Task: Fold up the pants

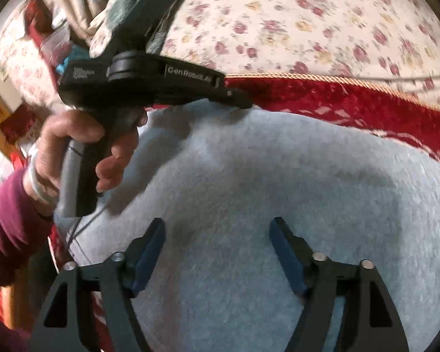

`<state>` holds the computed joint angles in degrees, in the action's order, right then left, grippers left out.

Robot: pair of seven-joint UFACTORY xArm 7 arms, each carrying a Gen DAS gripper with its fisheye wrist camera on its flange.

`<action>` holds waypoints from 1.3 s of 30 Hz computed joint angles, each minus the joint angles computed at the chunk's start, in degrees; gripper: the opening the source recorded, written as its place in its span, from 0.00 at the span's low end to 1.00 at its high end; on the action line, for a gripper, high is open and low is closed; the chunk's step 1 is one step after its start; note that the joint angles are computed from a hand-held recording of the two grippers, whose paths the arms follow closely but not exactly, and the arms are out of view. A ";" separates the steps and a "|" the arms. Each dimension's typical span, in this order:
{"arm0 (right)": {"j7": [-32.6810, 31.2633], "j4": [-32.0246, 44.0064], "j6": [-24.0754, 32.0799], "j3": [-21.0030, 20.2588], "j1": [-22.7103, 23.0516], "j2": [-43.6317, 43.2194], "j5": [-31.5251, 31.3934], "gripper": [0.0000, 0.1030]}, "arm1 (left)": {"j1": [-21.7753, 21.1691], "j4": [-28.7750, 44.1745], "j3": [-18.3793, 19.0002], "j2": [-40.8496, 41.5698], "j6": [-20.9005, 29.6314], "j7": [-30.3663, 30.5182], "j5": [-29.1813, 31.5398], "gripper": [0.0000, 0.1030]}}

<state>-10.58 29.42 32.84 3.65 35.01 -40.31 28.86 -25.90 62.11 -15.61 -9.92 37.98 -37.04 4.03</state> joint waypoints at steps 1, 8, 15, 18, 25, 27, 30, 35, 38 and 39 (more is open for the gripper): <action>1.23 0.40 0.64 1.31 -0.96 -0.05 -1.36 0.82 | 0.36 -1.24 -0.52 -2.54 -0.27 -1.69 2.09 0.83; 10.56 -1.39 0.81 2.05 0.90 -6.68 2.77 0.83 | 3.78 -5.16 -5.21 -15.87 8.29 -9.62 11.92 0.85; 17.69 0.18 -0.43 6.38 3.83 -6.69 1.11 0.83 | 5.18 -11.91 -6.08 -30.70 14.84 -10.90 9.07 0.85; 20.63 1.59 -2.98 8.87 5.25 -4.38 0.03 0.83 | 6.11 -13.92 -6.62 -36.34 18.90 -10.70 7.64 0.85; 27.89 5.75 -8.94 13.50 6.04 2.80 -6.27 0.83 | 7.54 -17.70 -7.31 -47.20 26.53 -9.70 4.55 0.86; 29.43 6.97 -9.33 14.04 6.44 4.50 -8.08 0.83 | 7.91 -18.64 -7.29 -49.60 27.60 -9.80 3.41 0.86; 30.53 8.79 -9.33 13.96 7.80 6.94 -9.73 0.83 | 8.45 -20.43 -6.84 -54.74 30.52 -10.87 1.36 0.86; 29.36 11.70 -9.84 13.69 10.64 11.13 -10.69 0.83 | 9.38 -25.30 -5.01 -67.81 36.97 -13.68 -2.11 0.90; 28.64 14.13 -9.41 14.02 11.61 14.60 -10.71 0.83 | 10.97 -28.44 -2.86 -77.39 42.25 -15.19 -3.47 0.97; 28.37 14.62 -9.45 14.05 11.96 15.41 -10.42 0.83 | 11.75 -29.18 -2.06 -80.26 44.16 -15.39 -3.72 0.97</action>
<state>17.79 44.04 23.38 17.69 46.96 -24.90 18.44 -14.16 32.93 -17.67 -90.18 82.13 -52.43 0.31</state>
